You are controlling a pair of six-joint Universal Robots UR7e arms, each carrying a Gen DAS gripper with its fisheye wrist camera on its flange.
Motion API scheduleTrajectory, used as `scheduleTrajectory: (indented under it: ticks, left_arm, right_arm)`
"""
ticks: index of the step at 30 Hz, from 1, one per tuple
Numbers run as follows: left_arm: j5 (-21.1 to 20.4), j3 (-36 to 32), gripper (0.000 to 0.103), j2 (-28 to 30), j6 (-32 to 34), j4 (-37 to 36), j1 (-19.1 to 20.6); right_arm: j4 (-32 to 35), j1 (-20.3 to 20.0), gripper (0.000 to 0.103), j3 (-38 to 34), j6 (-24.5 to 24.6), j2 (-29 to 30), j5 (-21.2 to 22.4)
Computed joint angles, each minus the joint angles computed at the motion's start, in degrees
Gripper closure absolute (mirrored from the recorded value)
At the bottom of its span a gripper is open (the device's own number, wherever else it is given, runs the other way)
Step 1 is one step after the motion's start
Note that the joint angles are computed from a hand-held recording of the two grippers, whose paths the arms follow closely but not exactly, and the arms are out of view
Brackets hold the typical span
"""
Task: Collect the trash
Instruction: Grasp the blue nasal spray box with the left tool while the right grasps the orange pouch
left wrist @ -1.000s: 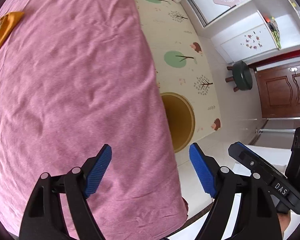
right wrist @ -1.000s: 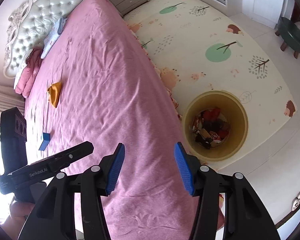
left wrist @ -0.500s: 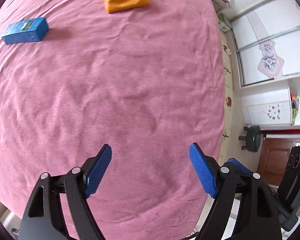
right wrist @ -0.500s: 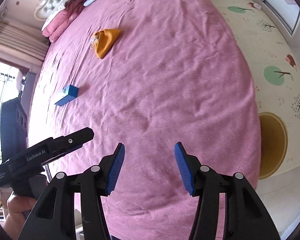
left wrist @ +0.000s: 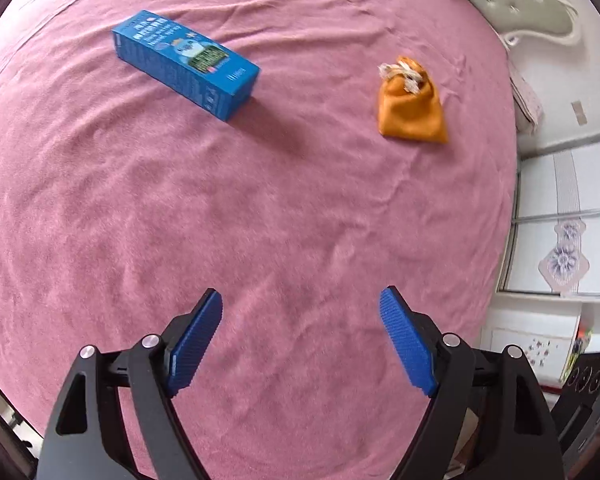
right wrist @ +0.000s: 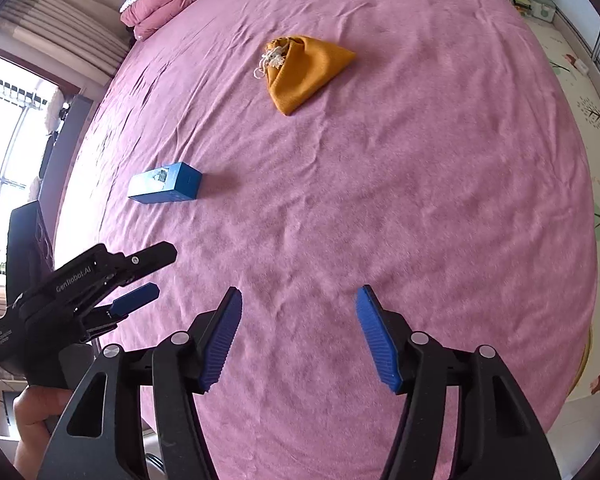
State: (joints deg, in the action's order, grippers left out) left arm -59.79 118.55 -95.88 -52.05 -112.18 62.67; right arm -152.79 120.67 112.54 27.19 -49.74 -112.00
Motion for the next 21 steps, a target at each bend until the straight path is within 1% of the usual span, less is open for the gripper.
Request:
scheduleTrajectory:
  ticks: [4,7,11,14,17,21]
  left_arm:
    - [-0.5,-3.0,0.022,3.2,0.5,-4.5,5.0]
    - [0.4,-5.7,0.022,5.7,1.1,-5.4,7.3]
    - [1.1,-9.4,0.022,9.3,1.7,-6.6,10.6]
    - [2.3,-12.2,0.022,11.6,1.3,-6.4,12.5]
    - [4.0,-14.7,0.020,13.4,-0.6,-5.5,14.2]
    - [4.2,-17.7,0.020,15.6,-2.1,-5.2,16.7]
  right_arm:
    - [0.9,-0.9,0.045,-4.5,-0.9,4.3,0.3]
    - [1.5,-1.7,0.044,-7.4,-1.5,7.1,0.3]
    - [2.0,-2.9,0.039,-11.1,-2.2,10.3,0.4]
    - [2.4,-3.8,0.039,-13.6,-2.6,12.2,0.8]
    - [2.7,-4.4,0.039,-15.6,-3.3,13.6,0.9]
    - [3.2,-5.0,0.039,-17.4,-4.1,14.9,0.5]
